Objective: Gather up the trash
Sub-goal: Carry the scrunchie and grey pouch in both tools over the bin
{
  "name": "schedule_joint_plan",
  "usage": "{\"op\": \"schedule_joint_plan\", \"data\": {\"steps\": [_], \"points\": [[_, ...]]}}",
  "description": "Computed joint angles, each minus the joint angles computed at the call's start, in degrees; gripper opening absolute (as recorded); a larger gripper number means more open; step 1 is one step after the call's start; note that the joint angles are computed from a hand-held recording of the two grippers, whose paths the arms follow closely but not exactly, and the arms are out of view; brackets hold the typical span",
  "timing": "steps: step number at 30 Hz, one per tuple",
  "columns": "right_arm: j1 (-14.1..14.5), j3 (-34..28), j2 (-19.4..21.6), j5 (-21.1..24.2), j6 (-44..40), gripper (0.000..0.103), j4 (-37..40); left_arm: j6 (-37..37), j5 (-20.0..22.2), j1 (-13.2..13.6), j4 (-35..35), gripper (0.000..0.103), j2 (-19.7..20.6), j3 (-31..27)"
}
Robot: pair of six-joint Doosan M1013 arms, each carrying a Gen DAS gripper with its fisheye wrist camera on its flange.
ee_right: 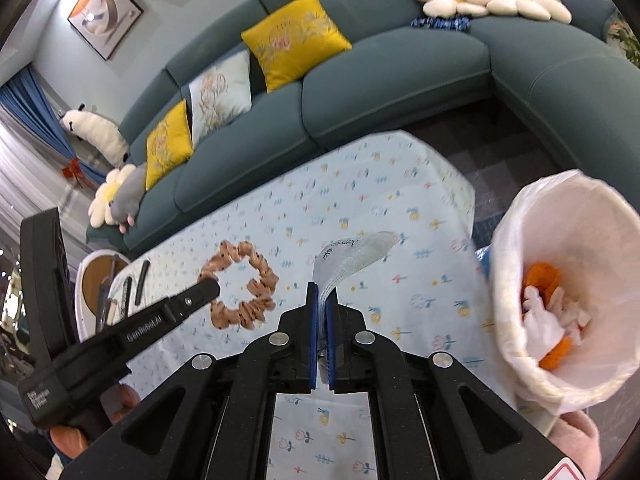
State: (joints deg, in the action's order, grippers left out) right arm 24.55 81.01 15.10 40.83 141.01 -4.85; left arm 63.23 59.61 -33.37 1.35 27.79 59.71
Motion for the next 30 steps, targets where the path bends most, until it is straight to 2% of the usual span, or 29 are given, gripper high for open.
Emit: {"op": "schedule_joint_plan", "data": {"steps": [13,30], "points": [[-0.5,5.2,-6.1,-2.9,6.8,0.004,-7.0,1.3,-1.0,-4.0,1.1,0.007,-1.8,0.0],[-2.7,11.3,-11.6,-4.1,14.7,0.004,-13.0,5.4,0.3,-8.0,-0.1,0.007,-0.1,-3.2]]}}
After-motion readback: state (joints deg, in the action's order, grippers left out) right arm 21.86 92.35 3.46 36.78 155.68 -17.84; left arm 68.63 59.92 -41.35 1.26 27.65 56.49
